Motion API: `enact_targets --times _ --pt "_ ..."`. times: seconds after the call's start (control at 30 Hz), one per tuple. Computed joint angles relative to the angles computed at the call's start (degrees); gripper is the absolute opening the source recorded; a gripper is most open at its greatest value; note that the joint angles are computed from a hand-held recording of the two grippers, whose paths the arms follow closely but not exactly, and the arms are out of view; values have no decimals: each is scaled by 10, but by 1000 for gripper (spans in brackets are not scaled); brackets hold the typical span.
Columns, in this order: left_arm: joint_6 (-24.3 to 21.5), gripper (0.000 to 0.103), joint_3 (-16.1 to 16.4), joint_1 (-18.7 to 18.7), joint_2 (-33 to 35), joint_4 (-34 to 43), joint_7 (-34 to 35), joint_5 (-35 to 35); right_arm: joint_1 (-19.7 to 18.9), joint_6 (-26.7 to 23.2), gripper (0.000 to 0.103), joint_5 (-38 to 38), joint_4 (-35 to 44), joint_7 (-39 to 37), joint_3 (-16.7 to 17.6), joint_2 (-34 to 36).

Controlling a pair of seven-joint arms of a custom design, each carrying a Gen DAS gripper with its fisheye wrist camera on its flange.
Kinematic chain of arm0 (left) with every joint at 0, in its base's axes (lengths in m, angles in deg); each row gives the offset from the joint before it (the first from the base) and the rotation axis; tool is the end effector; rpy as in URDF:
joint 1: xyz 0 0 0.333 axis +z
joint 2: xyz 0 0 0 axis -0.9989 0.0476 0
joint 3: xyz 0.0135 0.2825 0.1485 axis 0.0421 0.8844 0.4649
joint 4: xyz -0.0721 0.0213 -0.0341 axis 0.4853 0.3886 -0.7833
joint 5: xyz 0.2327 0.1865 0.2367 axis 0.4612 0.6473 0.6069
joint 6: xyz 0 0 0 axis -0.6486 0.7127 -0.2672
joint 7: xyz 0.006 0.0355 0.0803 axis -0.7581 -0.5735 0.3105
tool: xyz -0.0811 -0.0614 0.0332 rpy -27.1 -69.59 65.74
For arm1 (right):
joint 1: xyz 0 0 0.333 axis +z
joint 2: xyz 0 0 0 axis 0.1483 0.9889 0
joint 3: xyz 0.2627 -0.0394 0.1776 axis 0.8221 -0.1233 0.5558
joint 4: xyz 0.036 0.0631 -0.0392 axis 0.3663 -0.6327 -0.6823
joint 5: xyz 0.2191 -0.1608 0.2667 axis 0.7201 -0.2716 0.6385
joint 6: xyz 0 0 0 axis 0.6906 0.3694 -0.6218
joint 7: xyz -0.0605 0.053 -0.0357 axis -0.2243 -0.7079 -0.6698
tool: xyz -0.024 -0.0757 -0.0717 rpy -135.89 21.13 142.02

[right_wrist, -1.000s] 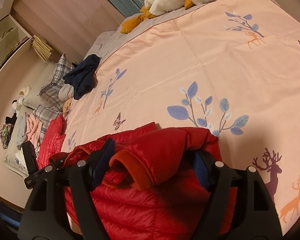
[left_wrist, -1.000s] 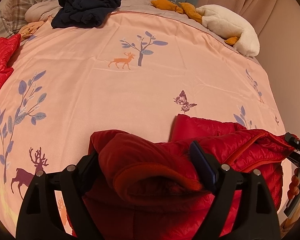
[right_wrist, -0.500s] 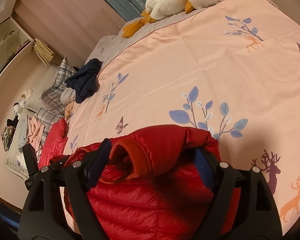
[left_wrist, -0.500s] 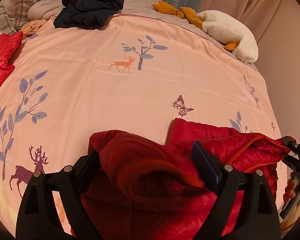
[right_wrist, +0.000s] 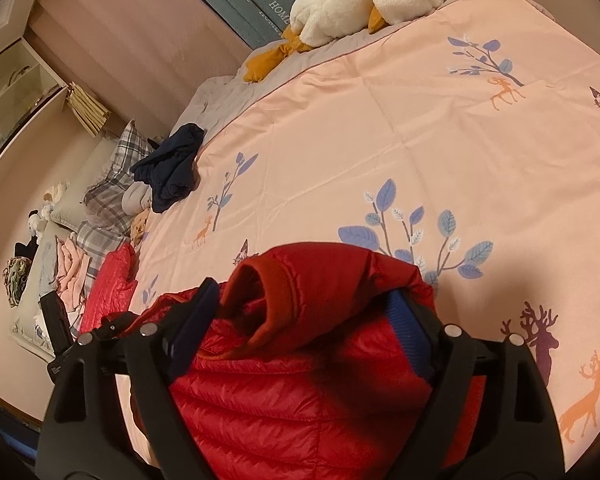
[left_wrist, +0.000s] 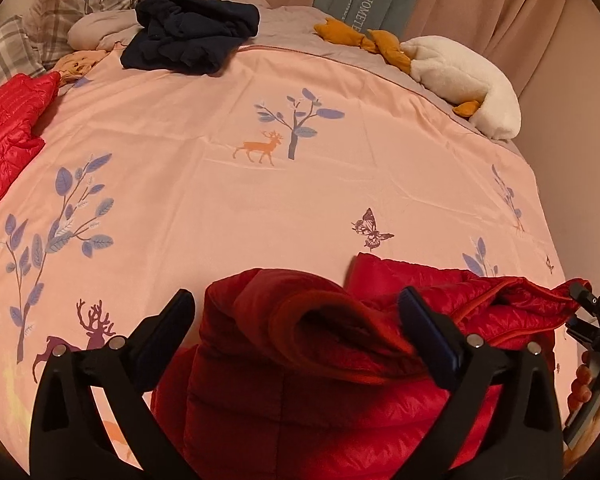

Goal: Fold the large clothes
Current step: 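Open both tools and release the red jacket onto the bed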

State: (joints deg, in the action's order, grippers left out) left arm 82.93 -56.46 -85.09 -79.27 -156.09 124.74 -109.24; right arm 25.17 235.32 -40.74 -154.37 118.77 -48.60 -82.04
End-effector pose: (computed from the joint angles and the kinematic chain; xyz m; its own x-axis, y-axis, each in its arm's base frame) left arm 0.4885 0.0730 0.5648 -0.1127 -0.9656 0.2345 -0.8093 -0.0477 -0.5854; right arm 0.4121 0.1556 0.5576 -0.1061 -0.8095 -0.5774 -0.6957 0.4753 -0.5386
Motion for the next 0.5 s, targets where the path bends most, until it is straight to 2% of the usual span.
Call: enact_targets --times 0.33,0.5 --pt "4 102 -1 1 0 -2 -2 2 -43 -2 89 -43 -1 43 27 -12" --pt "14 102 1 3 -1 -3 -5 3 -49 1 90 -53 -8 56 28 -22"
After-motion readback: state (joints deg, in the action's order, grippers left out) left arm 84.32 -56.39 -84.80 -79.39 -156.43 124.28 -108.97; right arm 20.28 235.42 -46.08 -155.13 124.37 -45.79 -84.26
